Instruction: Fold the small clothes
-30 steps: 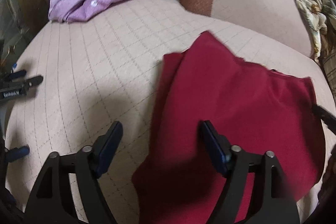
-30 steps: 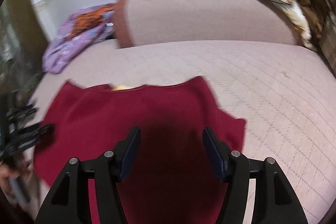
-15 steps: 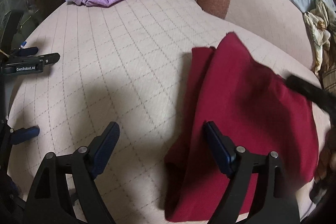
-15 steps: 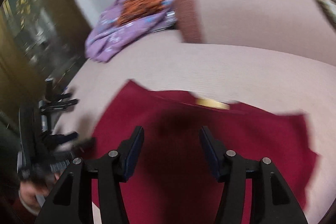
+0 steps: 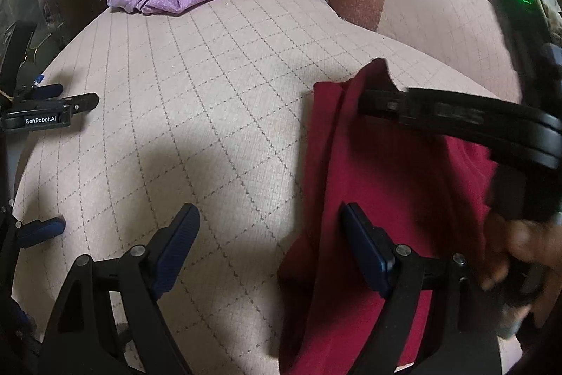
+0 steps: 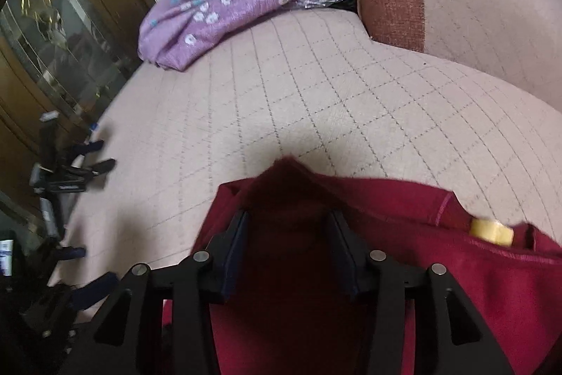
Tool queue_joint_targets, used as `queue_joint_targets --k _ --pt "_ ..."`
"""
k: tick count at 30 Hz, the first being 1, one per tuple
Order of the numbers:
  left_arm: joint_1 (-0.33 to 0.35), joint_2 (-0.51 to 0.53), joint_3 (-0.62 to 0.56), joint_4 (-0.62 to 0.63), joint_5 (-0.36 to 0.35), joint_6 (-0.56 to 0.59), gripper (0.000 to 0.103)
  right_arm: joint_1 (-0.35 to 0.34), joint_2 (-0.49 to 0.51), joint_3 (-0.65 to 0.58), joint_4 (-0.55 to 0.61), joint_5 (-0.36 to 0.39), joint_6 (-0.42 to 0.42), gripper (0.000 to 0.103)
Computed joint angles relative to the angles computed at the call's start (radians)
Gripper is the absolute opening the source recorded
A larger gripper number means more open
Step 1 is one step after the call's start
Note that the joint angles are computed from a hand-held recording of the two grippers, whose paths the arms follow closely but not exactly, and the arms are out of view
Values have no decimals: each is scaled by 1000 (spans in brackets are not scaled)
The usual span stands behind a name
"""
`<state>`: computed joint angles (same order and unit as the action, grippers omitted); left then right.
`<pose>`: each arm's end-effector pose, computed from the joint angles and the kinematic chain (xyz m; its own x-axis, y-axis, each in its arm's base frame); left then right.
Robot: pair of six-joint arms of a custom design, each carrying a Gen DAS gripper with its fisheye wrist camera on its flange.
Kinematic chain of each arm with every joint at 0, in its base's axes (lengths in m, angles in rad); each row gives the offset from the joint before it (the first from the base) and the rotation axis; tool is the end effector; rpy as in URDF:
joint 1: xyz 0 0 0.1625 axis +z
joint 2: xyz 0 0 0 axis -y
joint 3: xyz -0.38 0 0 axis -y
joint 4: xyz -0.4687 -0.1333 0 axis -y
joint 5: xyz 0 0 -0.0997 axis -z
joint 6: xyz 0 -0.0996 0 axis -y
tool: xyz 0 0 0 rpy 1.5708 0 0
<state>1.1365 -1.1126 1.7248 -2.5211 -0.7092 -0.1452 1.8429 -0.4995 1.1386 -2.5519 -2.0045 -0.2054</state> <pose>-0.0913 -0.6932 0.2058 -0.7468 -0.0786 -0.6604 0.2920 0.8534 -0.4318 0.3122 -0.7787 0.0132 -0.8411 -0.2909 0.4560 -0.4339 0.8663 -0.2476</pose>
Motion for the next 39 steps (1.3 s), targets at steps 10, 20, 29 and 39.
queue_joint_targets --k 10,20,29,39 --pt "-7 -16 16 0 5 -17 84 18 -41 30 48 28 27 59" --pt "-3 -16 8 15 -5 -20 84 21 -2 -18 84 11 77 65" --pt "-8 -29 15 42 -18 -40 84 23 -31 26 22 -7 46 65" --pt "-2 -25 8 62 -28 -47 85 13 43 -70 118 44 138 72"
